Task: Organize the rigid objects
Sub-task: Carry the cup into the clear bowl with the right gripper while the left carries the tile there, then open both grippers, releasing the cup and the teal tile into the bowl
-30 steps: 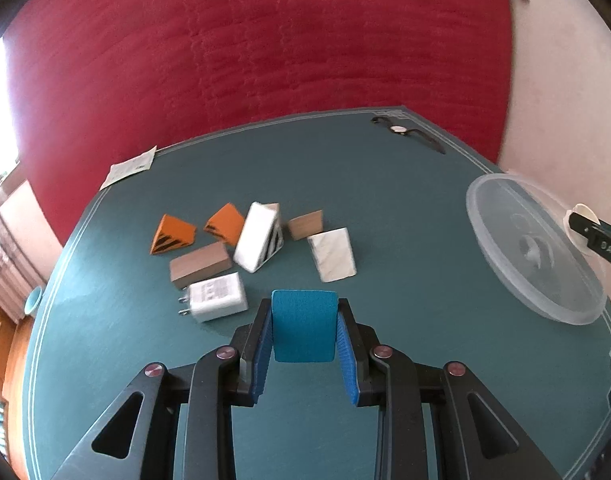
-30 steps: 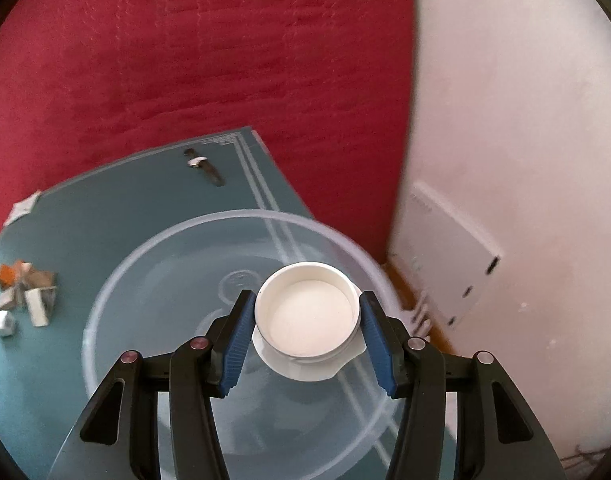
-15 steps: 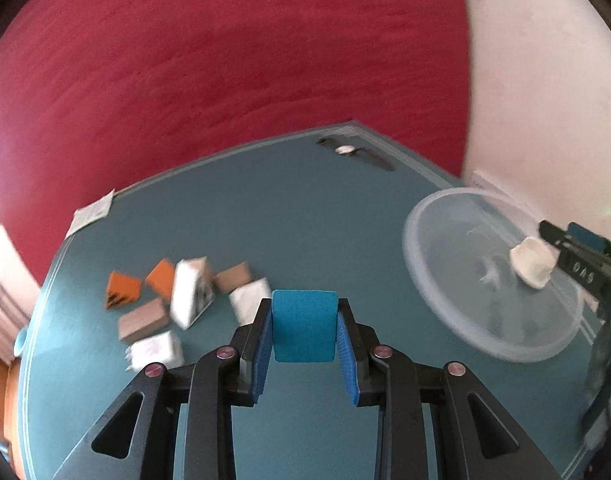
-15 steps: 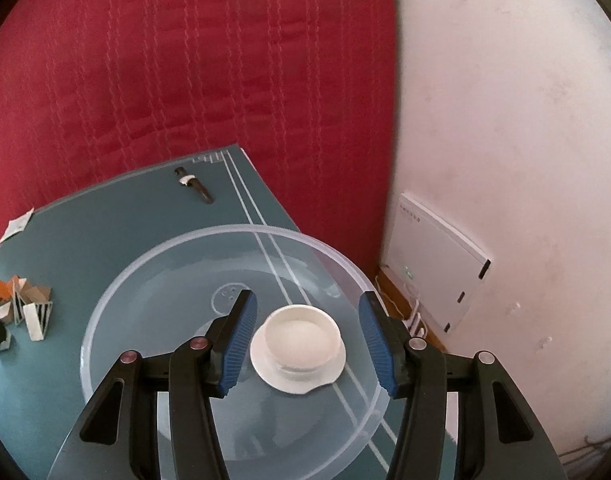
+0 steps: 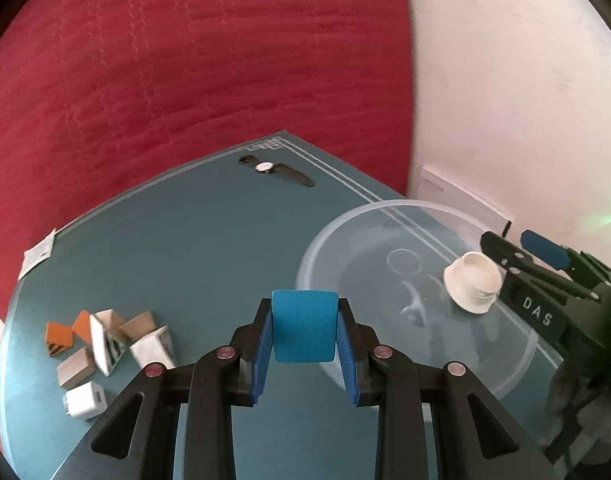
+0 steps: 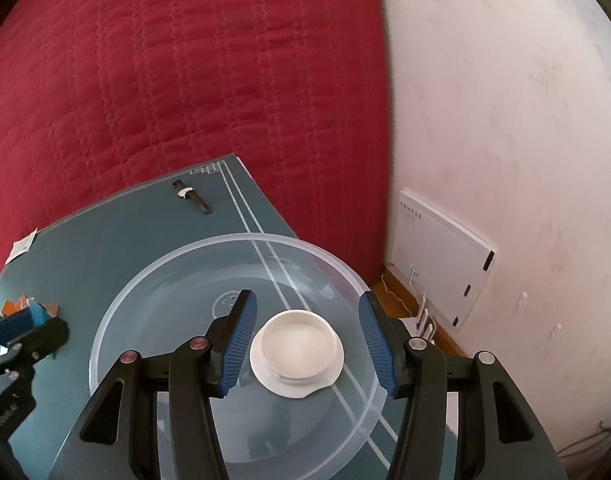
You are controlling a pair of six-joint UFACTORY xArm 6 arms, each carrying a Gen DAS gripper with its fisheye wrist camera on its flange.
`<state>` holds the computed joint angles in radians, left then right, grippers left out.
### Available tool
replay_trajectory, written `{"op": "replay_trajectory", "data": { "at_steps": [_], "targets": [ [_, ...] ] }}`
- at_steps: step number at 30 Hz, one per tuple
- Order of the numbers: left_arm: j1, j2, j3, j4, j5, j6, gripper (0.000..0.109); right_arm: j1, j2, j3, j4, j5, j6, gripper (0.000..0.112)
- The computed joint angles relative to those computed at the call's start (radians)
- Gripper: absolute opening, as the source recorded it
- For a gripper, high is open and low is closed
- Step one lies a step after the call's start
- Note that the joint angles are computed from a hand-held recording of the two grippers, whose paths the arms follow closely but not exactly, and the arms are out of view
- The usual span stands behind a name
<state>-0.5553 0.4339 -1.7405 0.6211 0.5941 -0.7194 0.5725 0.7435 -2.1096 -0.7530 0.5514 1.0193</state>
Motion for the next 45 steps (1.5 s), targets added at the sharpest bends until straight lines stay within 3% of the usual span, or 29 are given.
{"op": "replay_trajectory", "data": {
  "at_steps": [10, 12, 14, 16, 32, 38, 42, 45],
  "targets": [
    [-0.029, 0.046, -0.055, -0.076, -0.032, 0.109, 0.032, -0.018, -0.041, 0.062, -0.044, -0.03, 0.081, 0.057],
    [-0.033, 0.049, -0.056, -0.097, -0.035, 0.135, 0.041, -0.021, -0.047, 0.07, -0.058, -0.033, 0.104, 0.061],
    [-0.035, 0.047, -0.053, -0.092, -0.037, 0.127, 0.079, -0.021, -0.053, 0.077, -0.07, -0.035, 0.12, 0.062],
    [-0.033, 0.038, -0.037, -0.062, -0.049, 0.098, 0.088, -0.02, -0.053, 0.08, -0.074, -0.036, 0.123, 0.062],
    [0.014, -0.041, 0.062, 0.02, -0.019, -0.047, 0.097, -0.002, -0.041, 0.069, -0.108, -0.055, 0.101, 0.062],
    [0.037, -0.101, 0.134, 0.082, 0.01, -0.165, 0.1, 0.019, -0.032, 0.066, -0.079, -0.083, 0.04, 0.065],
    [0.039, -0.131, 0.157, 0.158, 0.107, -0.322, 0.101, 0.035, -0.028, 0.068, -0.048, -0.095, -0.004, 0.066],
    [0.051, -0.165, 0.2, 0.188, 0.122, -0.37, 0.101, 0.045, -0.018, 0.056, -0.016, -0.1, -0.047, 0.068]
  ]
}}
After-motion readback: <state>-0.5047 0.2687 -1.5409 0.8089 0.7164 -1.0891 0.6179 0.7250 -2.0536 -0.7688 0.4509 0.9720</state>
